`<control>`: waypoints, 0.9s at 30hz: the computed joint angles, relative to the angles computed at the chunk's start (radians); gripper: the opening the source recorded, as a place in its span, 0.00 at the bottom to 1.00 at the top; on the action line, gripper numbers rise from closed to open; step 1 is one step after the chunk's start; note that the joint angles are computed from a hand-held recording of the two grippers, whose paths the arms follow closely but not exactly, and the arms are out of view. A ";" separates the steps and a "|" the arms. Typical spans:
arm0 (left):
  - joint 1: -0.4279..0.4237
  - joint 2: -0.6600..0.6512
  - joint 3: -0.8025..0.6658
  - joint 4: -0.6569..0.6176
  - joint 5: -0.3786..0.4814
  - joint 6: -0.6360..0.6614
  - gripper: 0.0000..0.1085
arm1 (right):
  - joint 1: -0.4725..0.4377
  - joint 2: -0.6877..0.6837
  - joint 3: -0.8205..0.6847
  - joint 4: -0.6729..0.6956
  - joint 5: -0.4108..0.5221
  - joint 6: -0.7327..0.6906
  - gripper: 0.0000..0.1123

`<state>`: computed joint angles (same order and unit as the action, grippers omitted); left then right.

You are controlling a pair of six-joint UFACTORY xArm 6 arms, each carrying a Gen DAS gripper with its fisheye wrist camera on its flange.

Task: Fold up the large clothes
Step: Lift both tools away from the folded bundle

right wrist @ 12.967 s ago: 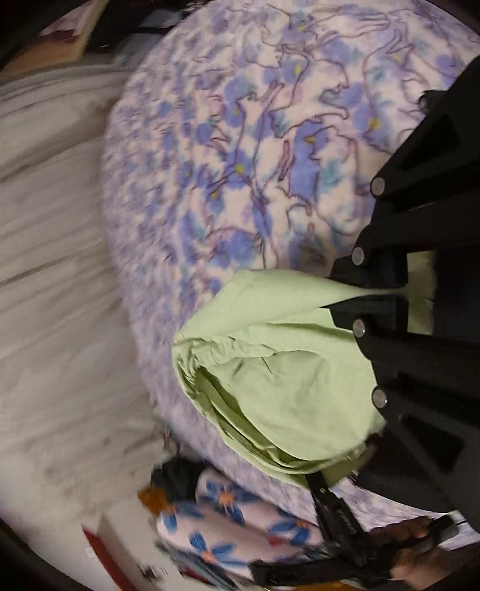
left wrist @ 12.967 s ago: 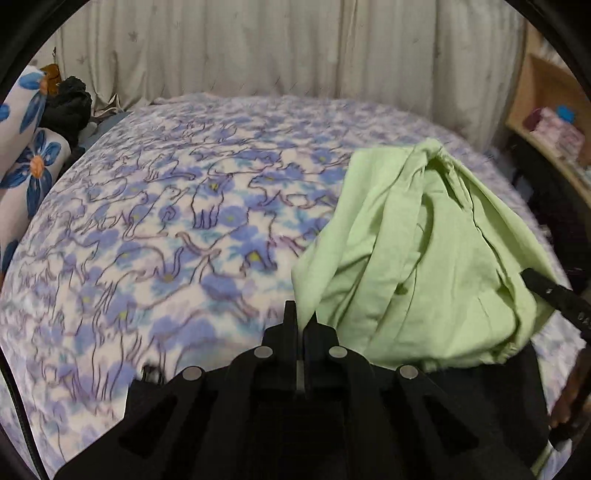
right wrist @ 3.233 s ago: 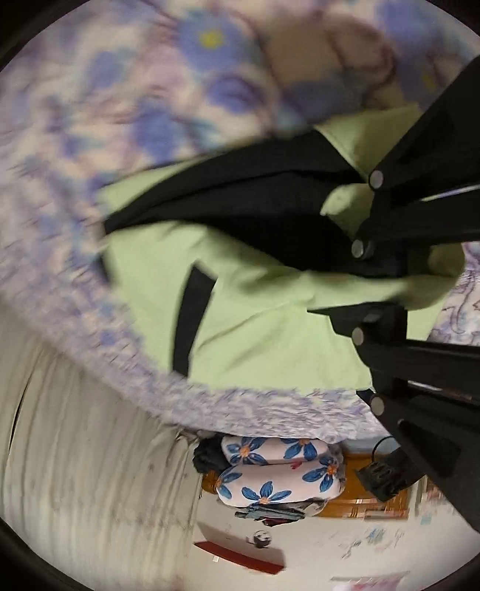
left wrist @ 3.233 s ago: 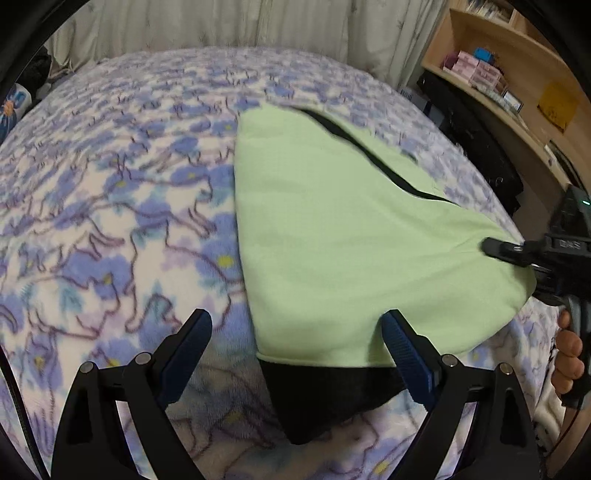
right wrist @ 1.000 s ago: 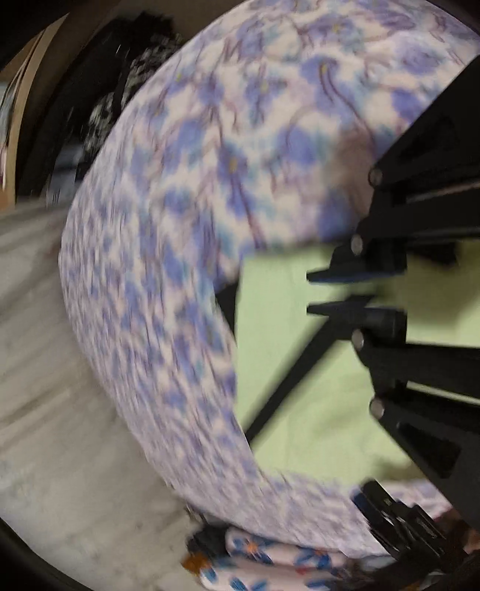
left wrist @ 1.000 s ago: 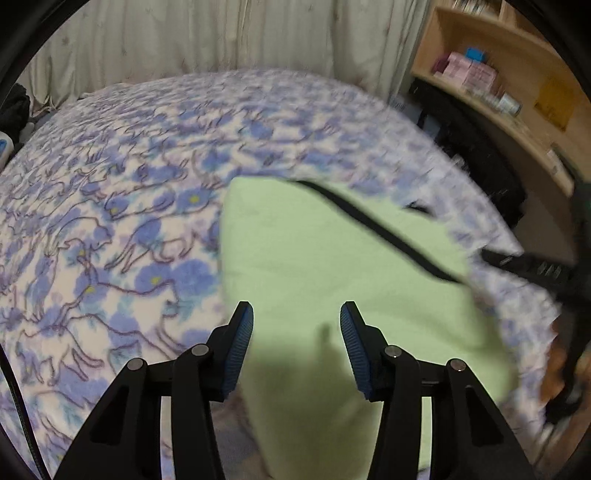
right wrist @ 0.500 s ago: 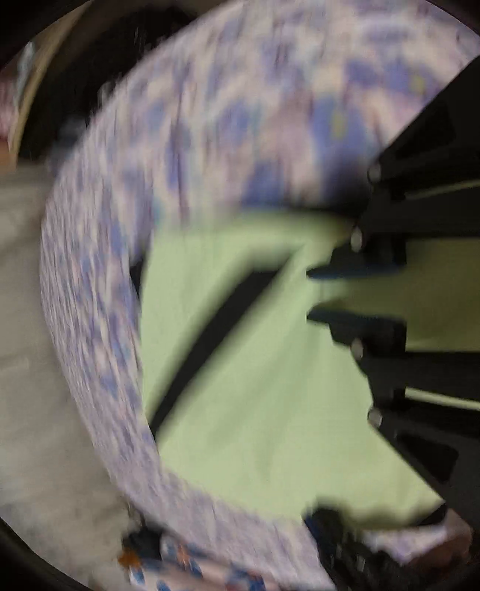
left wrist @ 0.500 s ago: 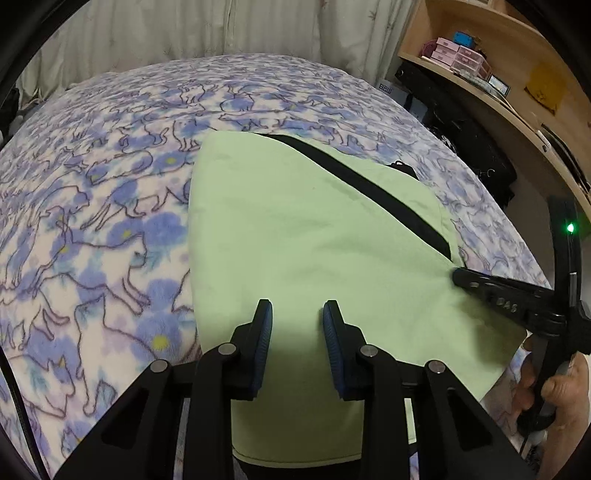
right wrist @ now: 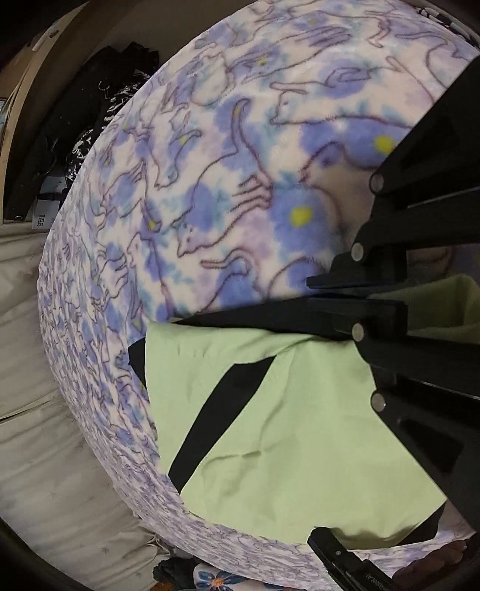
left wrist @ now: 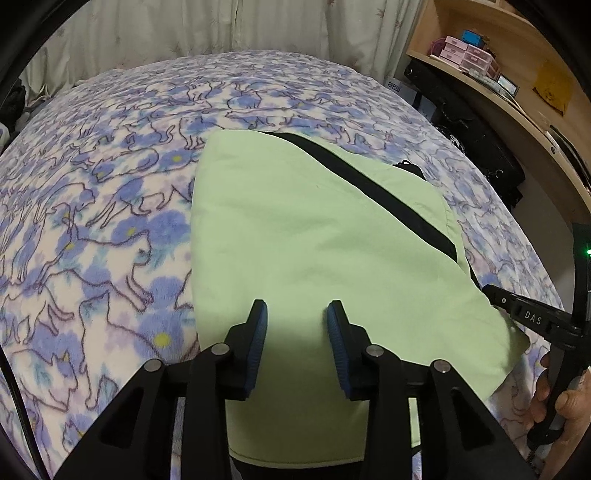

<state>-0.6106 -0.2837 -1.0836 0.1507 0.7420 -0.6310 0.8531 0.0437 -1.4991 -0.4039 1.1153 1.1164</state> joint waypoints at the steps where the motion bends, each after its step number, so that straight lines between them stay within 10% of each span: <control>1: -0.002 -0.004 0.000 -0.001 0.004 -0.005 0.35 | -0.002 0.001 0.000 0.004 0.000 0.002 0.04; 19: -0.112 -0.163 -0.010 0.177 0.195 -0.215 0.76 | 0.089 -0.002 -0.102 0.003 0.110 -0.012 0.06; 23: -0.147 -0.224 0.003 0.190 0.246 -0.236 0.80 | 0.137 -0.013 -0.136 -0.030 0.147 -0.013 0.41; 27: -0.176 -0.290 0.028 0.191 0.297 -0.261 0.80 | 0.184 -0.013 -0.184 -0.051 0.198 -0.036 0.45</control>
<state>-0.7871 -0.5742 -1.0557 0.3414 1.0386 -0.8923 1.0374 0.0310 -1.6835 -0.4551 1.3135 1.0805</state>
